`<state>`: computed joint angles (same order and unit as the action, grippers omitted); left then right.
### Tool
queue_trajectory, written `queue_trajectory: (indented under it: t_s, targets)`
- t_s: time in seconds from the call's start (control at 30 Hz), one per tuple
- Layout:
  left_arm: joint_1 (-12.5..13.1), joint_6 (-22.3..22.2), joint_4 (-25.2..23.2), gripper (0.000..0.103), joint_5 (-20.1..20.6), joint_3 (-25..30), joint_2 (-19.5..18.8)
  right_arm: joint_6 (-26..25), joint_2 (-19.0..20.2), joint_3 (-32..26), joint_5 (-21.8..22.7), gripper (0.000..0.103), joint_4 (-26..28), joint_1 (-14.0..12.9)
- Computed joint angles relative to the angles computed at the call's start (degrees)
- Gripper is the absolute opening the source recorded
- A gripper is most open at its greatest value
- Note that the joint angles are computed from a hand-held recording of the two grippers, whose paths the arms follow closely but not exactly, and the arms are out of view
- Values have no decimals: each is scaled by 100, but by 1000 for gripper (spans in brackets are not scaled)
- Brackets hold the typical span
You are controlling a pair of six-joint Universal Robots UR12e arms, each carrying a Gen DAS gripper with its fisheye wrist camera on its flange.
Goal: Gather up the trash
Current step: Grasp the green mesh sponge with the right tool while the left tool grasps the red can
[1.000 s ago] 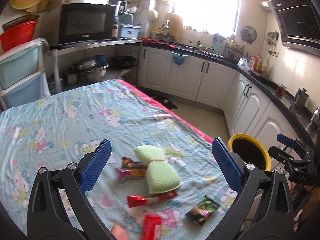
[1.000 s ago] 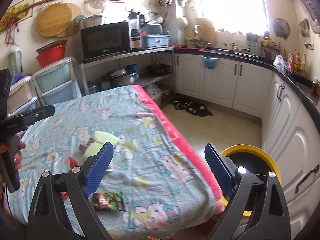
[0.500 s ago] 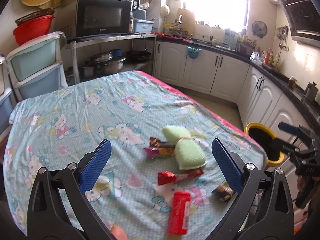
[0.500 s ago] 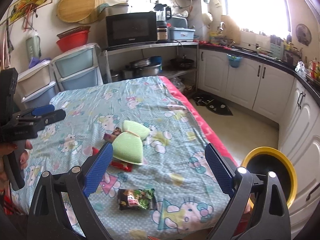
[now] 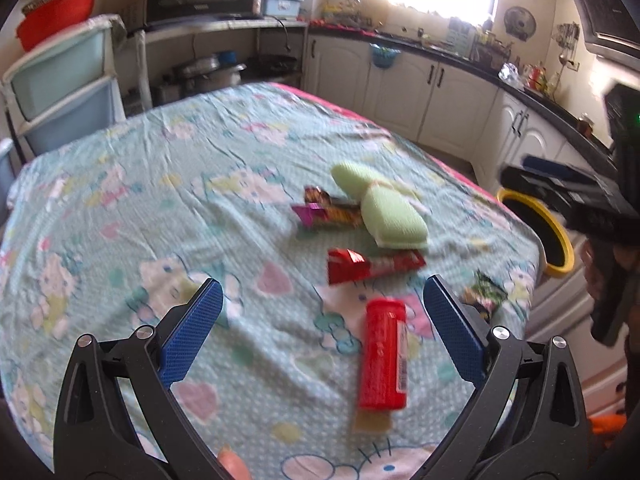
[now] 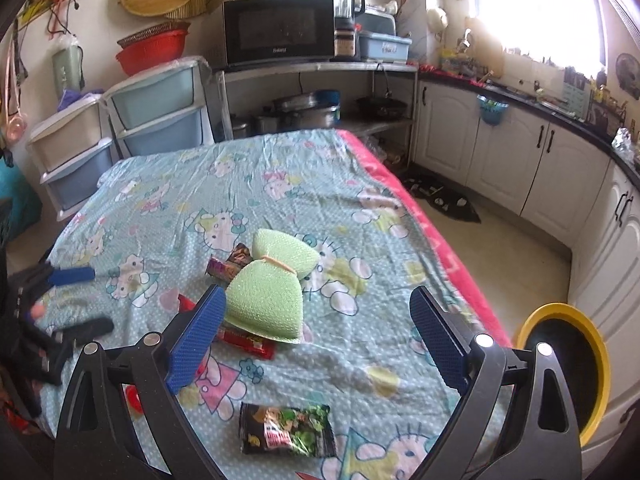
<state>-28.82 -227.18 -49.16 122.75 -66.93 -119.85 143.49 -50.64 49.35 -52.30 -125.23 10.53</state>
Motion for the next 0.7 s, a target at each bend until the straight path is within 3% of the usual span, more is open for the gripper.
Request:
queue_trajectory:
  t_s: [0.33, 0.7]
  targets:
    - [67, 95, 360, 92, -991, -161, -84, -260, 466, -777, -197, 90, 1155, 252]
    - [121, 137, 482, 60, -1466, -216, -119, -196, 1140, -1990, -384, 90, 2775, 454]
